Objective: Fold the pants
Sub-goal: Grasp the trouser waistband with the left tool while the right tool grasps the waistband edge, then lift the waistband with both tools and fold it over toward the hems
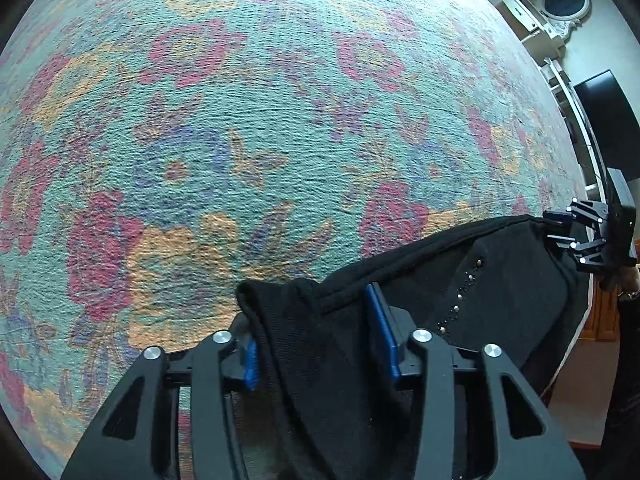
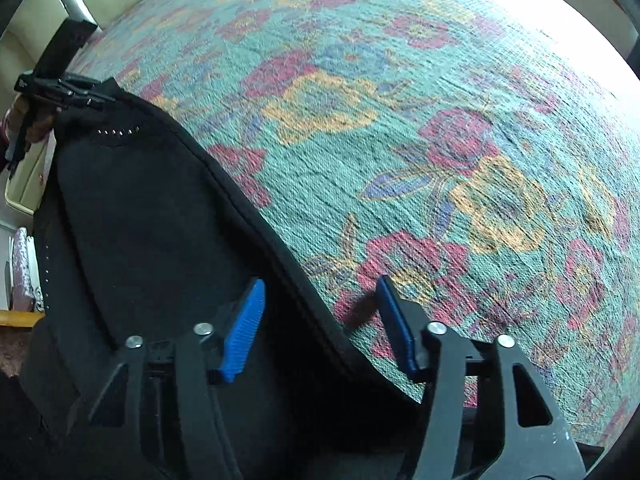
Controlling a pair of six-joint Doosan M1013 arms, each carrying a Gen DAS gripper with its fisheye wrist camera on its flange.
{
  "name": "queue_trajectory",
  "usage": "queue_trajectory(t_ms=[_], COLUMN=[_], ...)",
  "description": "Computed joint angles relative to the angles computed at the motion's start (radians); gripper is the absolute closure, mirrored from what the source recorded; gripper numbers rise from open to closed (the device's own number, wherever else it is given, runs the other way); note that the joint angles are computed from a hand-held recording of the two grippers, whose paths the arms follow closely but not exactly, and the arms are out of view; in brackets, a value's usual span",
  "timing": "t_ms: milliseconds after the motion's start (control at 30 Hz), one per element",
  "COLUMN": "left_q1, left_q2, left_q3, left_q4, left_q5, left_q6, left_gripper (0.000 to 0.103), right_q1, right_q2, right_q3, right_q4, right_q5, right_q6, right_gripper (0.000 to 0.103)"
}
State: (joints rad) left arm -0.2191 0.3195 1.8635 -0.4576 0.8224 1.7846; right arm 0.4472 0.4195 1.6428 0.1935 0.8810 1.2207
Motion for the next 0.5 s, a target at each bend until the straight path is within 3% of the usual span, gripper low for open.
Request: queue_trajectory(t_ms=[67,100,133,300,500], left_q1=[0.003,0.002,0.0,-0.014,0.043], left_q2=[0.002,-0.001,-0.009,-0.045,-0.138], left_q3=[-0.005,-0.002,0.003,0.027,0.099], left_q4=[0.012,0.013,0.008,0.01,-0.345], left_q5=[0.007,0.0,-0.016,-0.082,-0.151], left_q6=[-0.017,-0.017,0.0,0.043,0.351], left_gripper=[0.076,0.083,0.091,0.093,0.093], right_q1=[0.013,0.013,0.013,0.055,0.078], right_q2=[0.006,0.006,0.005,-0.036,-0.156], right_q3=[-0.004,-0.005,-0.003,0.039,0.133], right_q4=[-0.022,-0.01,0.006,-0.129,-0.262], right_q5=[0.018,0.023,0.023,-0.066,-0.25], right_q6=[-0.007,-0.016,-0.023,0.078,0.239], right_gripper=[0.068,0.084,0.093,0.096,0.096])
